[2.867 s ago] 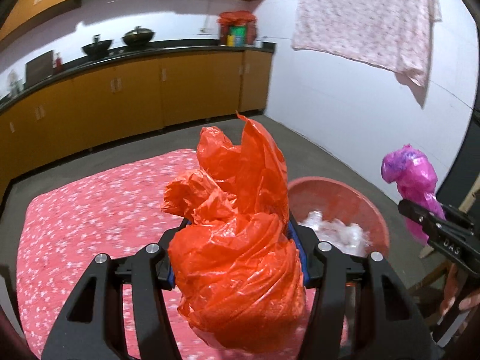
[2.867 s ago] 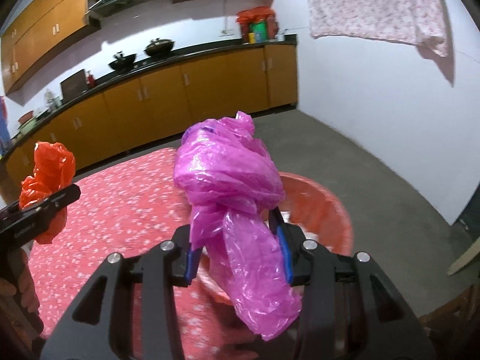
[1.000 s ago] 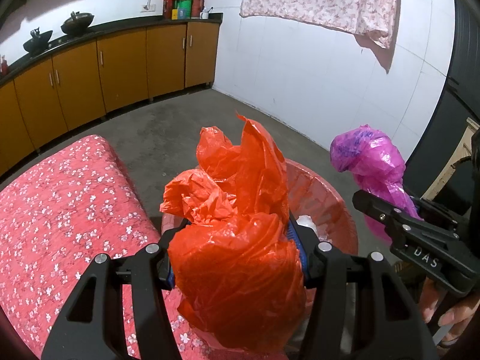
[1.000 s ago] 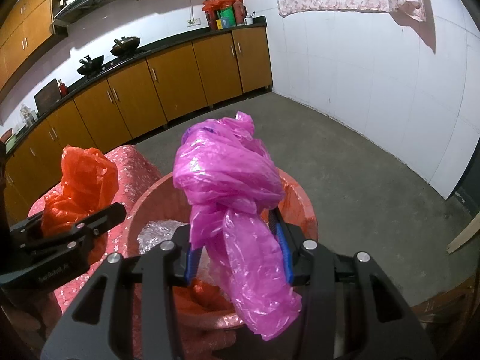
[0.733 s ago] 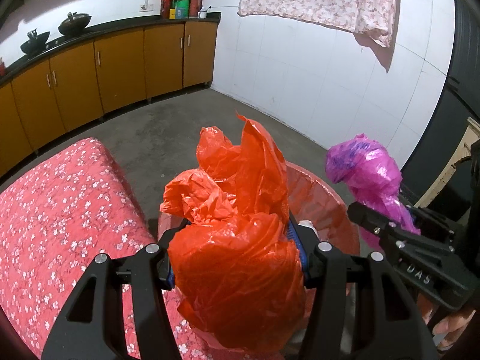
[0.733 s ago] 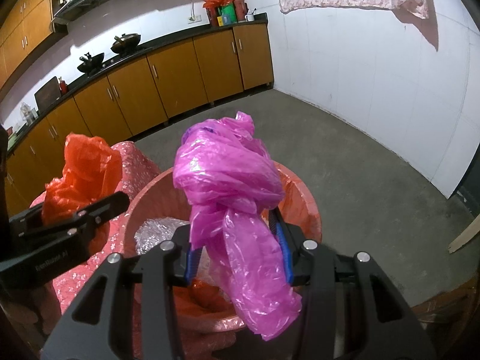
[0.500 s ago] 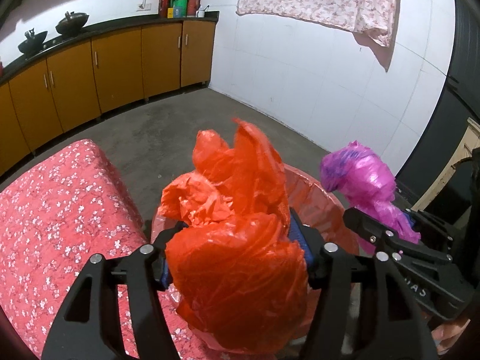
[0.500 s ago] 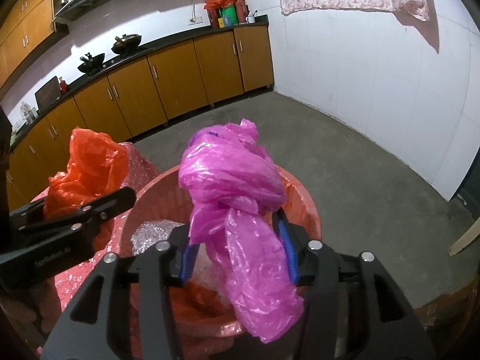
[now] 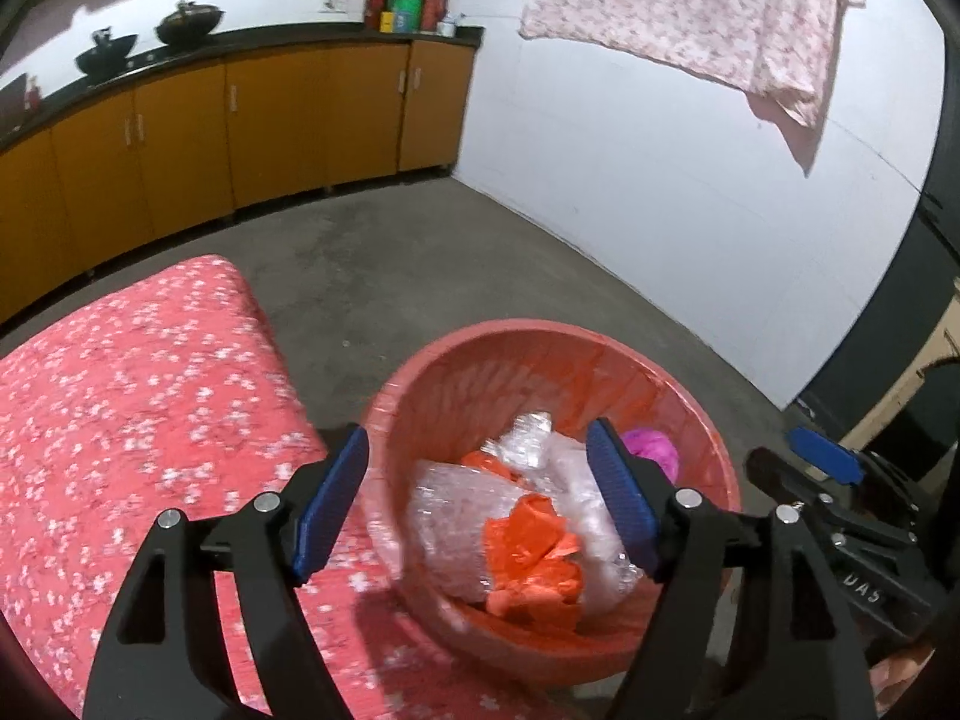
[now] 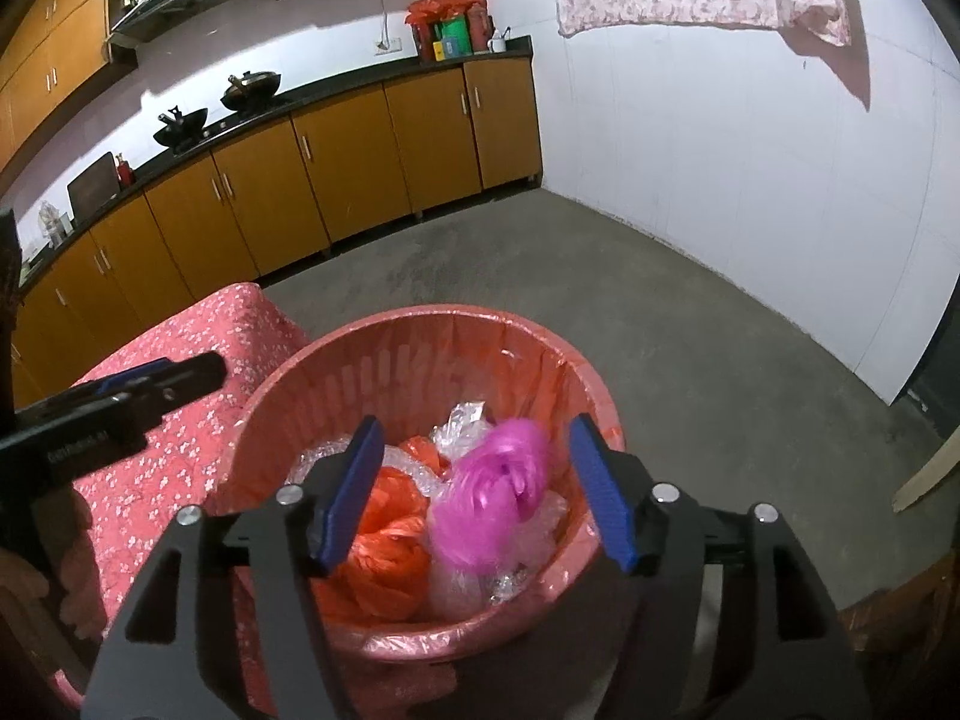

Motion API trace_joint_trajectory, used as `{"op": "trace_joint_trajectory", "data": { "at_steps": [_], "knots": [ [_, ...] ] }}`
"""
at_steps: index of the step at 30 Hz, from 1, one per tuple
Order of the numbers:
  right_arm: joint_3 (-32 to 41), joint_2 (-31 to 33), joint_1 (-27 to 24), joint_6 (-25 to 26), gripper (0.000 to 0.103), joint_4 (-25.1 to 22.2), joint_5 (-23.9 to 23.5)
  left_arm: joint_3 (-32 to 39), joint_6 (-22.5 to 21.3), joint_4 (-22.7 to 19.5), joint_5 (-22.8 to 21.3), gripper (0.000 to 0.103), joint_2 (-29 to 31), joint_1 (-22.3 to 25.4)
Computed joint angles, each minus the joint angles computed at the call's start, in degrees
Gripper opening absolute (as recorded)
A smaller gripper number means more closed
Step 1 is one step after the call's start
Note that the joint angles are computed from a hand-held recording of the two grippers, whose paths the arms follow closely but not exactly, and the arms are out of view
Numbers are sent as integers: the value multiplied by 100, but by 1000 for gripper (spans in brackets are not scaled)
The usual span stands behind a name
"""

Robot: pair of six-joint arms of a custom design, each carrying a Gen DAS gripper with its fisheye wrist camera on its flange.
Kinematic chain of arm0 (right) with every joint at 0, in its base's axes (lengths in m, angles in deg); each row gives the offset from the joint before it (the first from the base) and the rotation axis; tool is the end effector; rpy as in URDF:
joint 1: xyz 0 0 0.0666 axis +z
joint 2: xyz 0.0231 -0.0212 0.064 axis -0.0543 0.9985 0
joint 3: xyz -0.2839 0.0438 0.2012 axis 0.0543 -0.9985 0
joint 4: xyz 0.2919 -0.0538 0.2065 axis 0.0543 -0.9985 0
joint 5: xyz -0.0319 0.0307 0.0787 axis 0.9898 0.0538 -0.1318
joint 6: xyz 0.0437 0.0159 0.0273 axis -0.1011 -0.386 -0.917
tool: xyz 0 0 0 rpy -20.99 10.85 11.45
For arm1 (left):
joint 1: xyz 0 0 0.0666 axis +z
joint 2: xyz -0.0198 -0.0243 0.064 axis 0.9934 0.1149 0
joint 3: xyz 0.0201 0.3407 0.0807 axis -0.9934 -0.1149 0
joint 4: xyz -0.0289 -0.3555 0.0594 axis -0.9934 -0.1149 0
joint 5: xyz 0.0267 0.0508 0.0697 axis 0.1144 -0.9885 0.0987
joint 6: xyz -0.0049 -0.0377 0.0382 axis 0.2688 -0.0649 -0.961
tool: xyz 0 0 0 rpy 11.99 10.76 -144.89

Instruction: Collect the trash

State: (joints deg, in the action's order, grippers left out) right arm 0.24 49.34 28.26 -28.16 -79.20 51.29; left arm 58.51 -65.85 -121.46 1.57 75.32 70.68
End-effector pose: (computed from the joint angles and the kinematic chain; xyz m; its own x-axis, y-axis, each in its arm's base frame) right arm 0.3588 0.1980 0.3164 -0.5903 0.2570 -0.7652 0.2351 0.9616 0.1416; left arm 0.4330 -0.1087 0.3586 -0.6417 0.1874 -0.7437 0.4445 0.8811 -0.1616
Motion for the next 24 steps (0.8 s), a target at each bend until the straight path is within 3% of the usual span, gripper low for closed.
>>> {"op": "trace_joint_trajectory", "data": {
  "at_steps": [5, 9, 14, 20, 24],
  "knots": [
    [-119, -233, 178, -126, 80, -38, 386, -294, -48, 213, -72, 82, -419, 285],
    [-226, -517, 432, -185, 98, -6, 891, -602, -147, 417, -137, 93, -869, 545],
    [-146, -764, 904, -237, 99, -168, 1422, -1078, -245, 655, -157, 99, -1598, 934],
    [380, -563, 1836, -471, 99, -1037, 2785, -1701, -456, 732, -157, 101, -2590, 1459],
    [565, -486, 2319, -483, 99, -1195, 3086, -2112, -630, 735, -146, 101, -3248, 1830]
  ]
}}
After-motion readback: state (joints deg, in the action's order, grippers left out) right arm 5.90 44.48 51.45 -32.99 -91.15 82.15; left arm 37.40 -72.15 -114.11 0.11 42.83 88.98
